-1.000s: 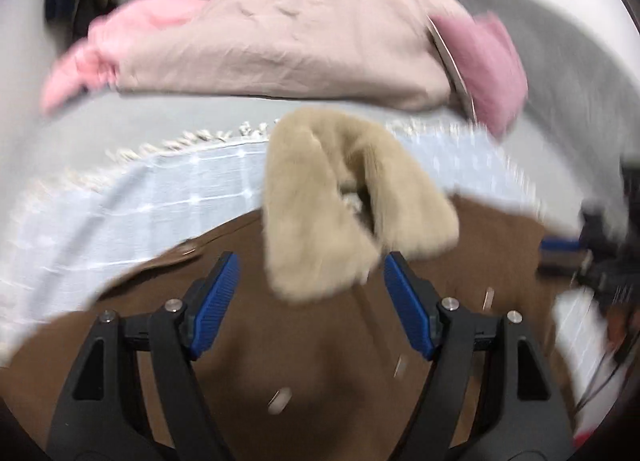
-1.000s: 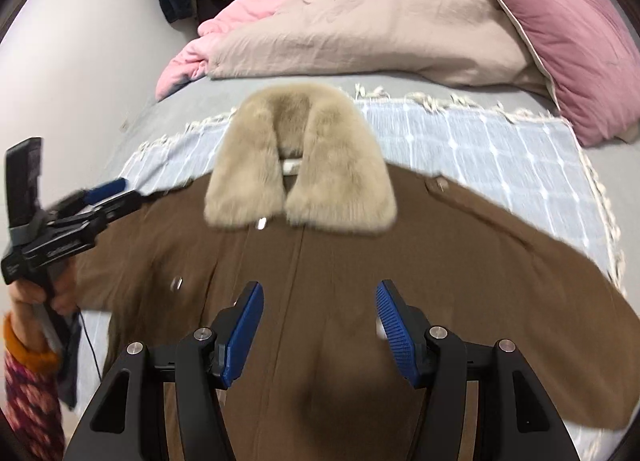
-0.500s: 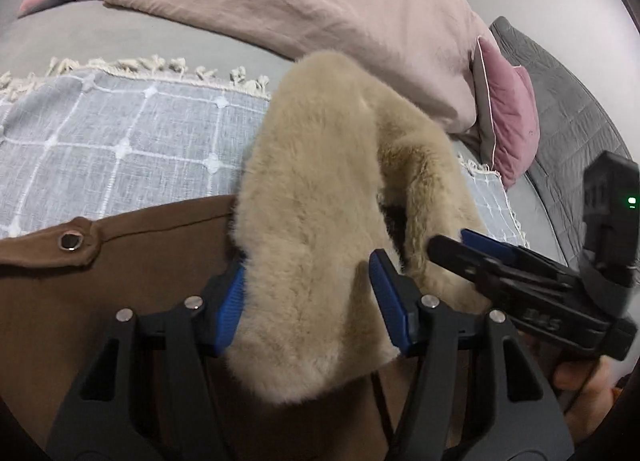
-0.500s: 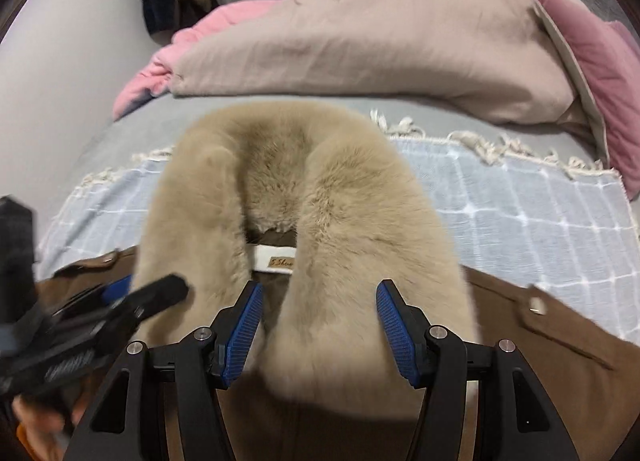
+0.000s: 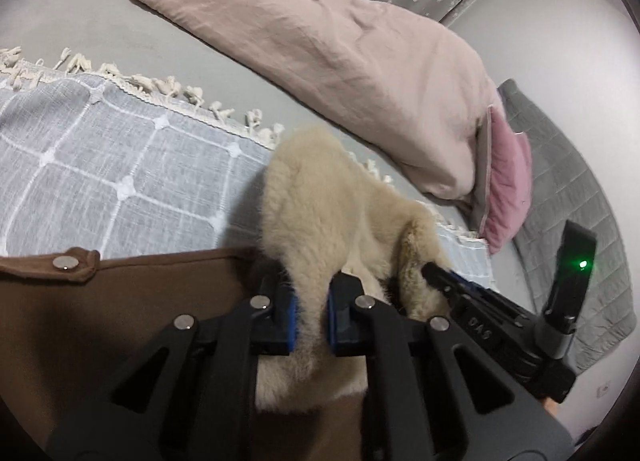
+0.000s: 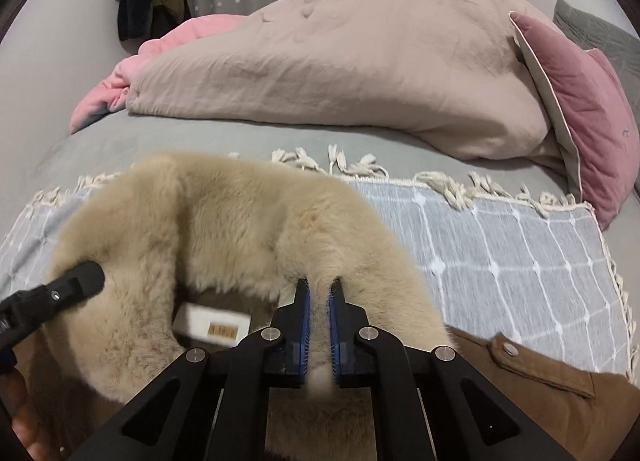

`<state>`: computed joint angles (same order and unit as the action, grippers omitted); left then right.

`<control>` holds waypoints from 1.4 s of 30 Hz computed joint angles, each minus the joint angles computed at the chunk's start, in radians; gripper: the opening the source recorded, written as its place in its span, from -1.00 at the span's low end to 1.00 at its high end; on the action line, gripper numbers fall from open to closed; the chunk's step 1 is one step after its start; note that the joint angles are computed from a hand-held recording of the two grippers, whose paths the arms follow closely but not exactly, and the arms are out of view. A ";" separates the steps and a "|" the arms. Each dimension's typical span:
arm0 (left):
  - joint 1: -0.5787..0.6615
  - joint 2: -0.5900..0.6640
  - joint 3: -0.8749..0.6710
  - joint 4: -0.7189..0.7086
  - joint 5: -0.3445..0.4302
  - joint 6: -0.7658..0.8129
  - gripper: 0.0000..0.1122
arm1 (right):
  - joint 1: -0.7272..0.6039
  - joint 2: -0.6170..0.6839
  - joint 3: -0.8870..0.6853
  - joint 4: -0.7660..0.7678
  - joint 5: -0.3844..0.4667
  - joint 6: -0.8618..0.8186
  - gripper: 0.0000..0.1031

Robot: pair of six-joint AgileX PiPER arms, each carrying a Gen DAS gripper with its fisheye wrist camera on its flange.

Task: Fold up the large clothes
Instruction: 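Grasp the beige fur collar with both tools and straighten it, then open both tools and withdraw from the collar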

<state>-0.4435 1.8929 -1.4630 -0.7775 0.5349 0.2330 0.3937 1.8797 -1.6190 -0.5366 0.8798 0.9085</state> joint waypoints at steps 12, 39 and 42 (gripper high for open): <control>-0.042 -0.073 0.133 0.281 -0.227 -0.091 -0.31 | -0.149 -0.149 0.360 0.189 -0.571 -0.065 -0.57; -0.048 -0.339 0.169 0.655 0.238 -0.393 0.49 | 0.023 -0.443 0.484 0.108 -0.284 0.097 0.32; -0.011 -0.493 0.239 0.665 0.324 -0.392 0.51 | 0.135 -0.545 0.489 0.062 -0.130 0.165 0.34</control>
